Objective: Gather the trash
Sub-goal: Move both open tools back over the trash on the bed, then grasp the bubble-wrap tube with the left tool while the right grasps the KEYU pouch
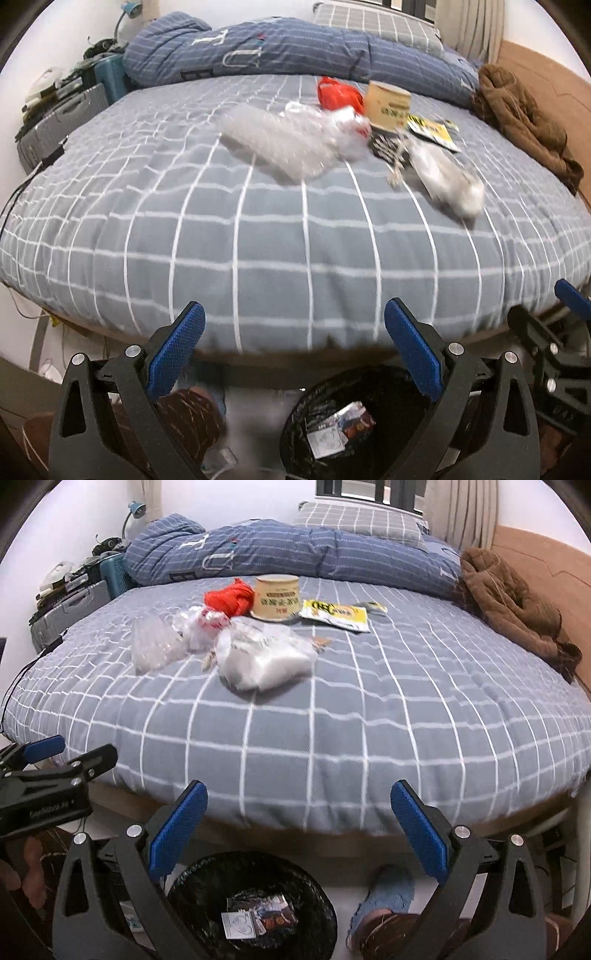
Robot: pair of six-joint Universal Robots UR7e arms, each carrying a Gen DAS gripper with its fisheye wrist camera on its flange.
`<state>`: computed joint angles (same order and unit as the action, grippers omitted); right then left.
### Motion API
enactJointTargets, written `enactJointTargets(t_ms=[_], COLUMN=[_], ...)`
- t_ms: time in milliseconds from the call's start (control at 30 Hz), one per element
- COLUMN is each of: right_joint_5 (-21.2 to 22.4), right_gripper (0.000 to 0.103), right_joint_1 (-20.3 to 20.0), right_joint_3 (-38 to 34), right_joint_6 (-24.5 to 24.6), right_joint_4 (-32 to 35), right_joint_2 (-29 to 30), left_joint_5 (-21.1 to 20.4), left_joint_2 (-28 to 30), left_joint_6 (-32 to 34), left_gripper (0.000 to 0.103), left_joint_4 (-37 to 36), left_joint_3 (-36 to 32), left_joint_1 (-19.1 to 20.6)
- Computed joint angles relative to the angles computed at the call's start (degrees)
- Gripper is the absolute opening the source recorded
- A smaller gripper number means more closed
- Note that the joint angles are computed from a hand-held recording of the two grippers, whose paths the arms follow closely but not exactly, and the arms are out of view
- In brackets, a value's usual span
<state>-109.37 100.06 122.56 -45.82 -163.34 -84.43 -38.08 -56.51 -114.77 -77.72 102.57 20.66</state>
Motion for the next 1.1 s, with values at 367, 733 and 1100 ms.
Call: enactJointTargets(t_ms=[367, 733, 1100], right_joint_5=[1.2, 2.6, 1.2], right_gripper=[0.095, 0.093, 0.088], right_joint_1=[2.0, 3.6, 3.9], right_joint_3=[-5.2, -10.9, -14.1], right_joint_6=[1.6, 2.4, 3.8], right_joint_4=[-0.8, -0.9, -0.2], right_joint_2=[7.2, 13.9, 17.8], left_joint_5=[6.6, 12.0, 12.9], left_joint_2=[-1.4, -2.2, -1.4], left_joint_6=[-1.9, 2.6, 10.5], left_gripper=[0.096, 0.096, 0.096], left_joint_4=[6.4, 4.8, -1.9], left_joint_3=[-3.3, -5.4, -6.5], left_joint_1=[4.9, 9.6, 13.6])
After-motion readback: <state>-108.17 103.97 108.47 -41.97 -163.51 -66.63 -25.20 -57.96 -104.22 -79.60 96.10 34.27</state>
